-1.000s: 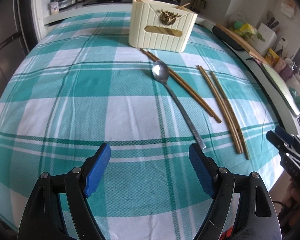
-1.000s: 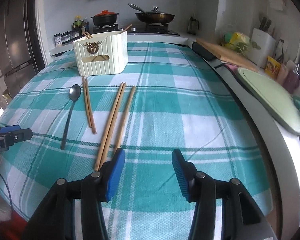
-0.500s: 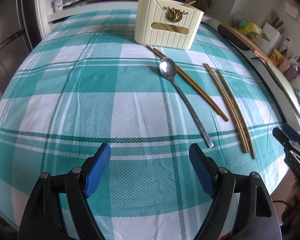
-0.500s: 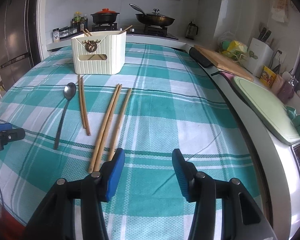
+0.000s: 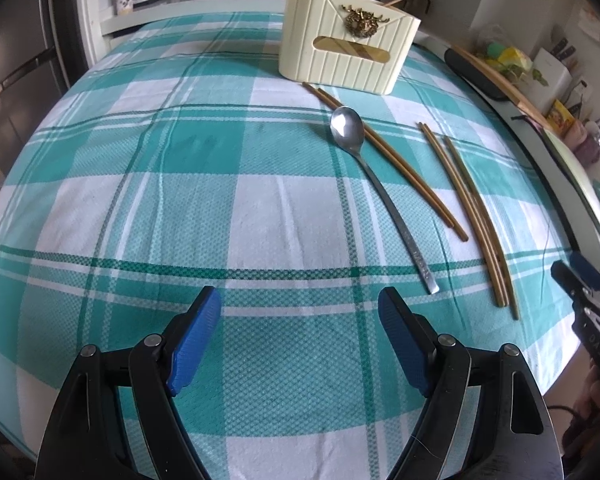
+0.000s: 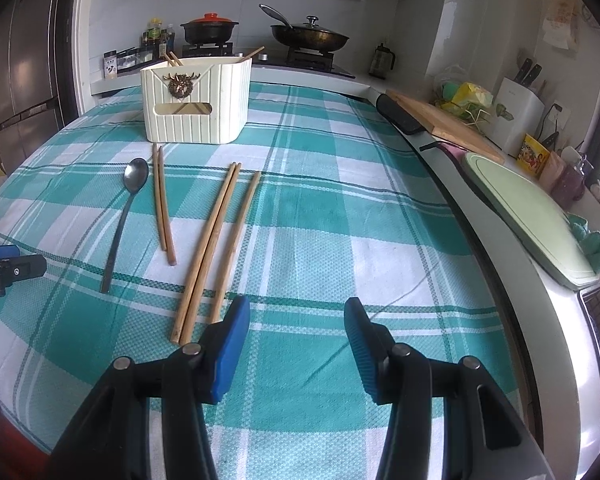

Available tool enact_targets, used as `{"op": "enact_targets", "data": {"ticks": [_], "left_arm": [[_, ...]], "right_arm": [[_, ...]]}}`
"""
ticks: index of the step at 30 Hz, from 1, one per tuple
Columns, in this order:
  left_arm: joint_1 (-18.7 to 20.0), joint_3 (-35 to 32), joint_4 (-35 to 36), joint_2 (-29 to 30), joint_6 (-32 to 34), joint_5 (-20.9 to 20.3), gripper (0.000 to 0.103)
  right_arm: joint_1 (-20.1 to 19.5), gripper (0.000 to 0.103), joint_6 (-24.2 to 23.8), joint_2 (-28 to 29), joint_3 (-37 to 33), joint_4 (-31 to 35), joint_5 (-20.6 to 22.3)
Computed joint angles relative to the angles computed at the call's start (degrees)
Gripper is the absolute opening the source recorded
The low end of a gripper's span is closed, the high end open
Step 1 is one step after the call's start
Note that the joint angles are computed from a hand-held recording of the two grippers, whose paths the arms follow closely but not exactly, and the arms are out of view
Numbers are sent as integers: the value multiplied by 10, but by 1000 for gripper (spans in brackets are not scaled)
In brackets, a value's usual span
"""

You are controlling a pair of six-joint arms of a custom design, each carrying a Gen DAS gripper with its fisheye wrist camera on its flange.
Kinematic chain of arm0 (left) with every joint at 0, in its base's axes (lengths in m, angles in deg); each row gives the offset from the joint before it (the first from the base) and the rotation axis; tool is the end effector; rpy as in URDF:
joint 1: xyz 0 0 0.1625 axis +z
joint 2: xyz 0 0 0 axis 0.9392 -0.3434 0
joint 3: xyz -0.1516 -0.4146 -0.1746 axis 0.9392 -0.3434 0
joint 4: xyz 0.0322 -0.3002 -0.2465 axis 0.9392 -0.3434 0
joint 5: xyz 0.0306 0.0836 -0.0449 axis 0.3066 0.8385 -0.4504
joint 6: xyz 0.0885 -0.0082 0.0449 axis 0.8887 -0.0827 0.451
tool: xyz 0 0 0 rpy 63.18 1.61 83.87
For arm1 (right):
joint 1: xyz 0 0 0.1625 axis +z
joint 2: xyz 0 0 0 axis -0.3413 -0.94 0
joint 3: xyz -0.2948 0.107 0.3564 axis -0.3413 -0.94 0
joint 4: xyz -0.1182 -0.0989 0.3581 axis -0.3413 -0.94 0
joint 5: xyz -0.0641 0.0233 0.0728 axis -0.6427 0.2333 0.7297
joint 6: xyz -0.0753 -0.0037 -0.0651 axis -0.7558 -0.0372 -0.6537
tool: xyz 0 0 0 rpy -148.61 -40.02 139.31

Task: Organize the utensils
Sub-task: 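Move left tool to the smaller metal spoon while right tool moves to a chopstick, then grasp the spoon handle with left gripper while right gripper grasps a chopstick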

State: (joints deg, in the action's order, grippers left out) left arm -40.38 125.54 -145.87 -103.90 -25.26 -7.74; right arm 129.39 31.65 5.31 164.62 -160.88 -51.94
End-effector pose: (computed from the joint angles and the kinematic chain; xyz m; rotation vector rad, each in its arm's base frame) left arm -0.1408 -0.3231 0.2019 -0.2380 2.2761 -0.8948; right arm 0.2252 -0.4090 0.1189 0.9808 -2.1512 0.6459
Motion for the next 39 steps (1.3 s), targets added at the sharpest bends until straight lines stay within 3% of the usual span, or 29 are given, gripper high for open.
{"op": "enact_targets", "data": {"ticks": [10, 14, 16, 20, 24, 34, 39], "left_arm": [[78, -38, -182, 71, 153, 45, 83], [121, -77, -208, 123, 186, 68, 83], [134, -91, -202, 139, 192, 74, 83], [141, -122, -103, 164, 162, 104, 83], [140, -115, -103, 161, 164, 112, 84], [140, -94, -98, 130, 163, 110, 84], [137, -83, -101, 118, 163, 107, 84]], "right_arm": [[-8, 50, 13, -6, 2, 11, 22], [-14, 50, 18, -12, 4, 15, 24], [-17, 50, 20, -14, 4, 17, 25], [-22, 50, 25, -20, 2, 24, 28], [-24, 50, 28, -23, -8, 43, 32], [-28, 50, 81, -14, -102, 246, 90], [-26, 37, 97, 3, -134, 314, 94]]}}
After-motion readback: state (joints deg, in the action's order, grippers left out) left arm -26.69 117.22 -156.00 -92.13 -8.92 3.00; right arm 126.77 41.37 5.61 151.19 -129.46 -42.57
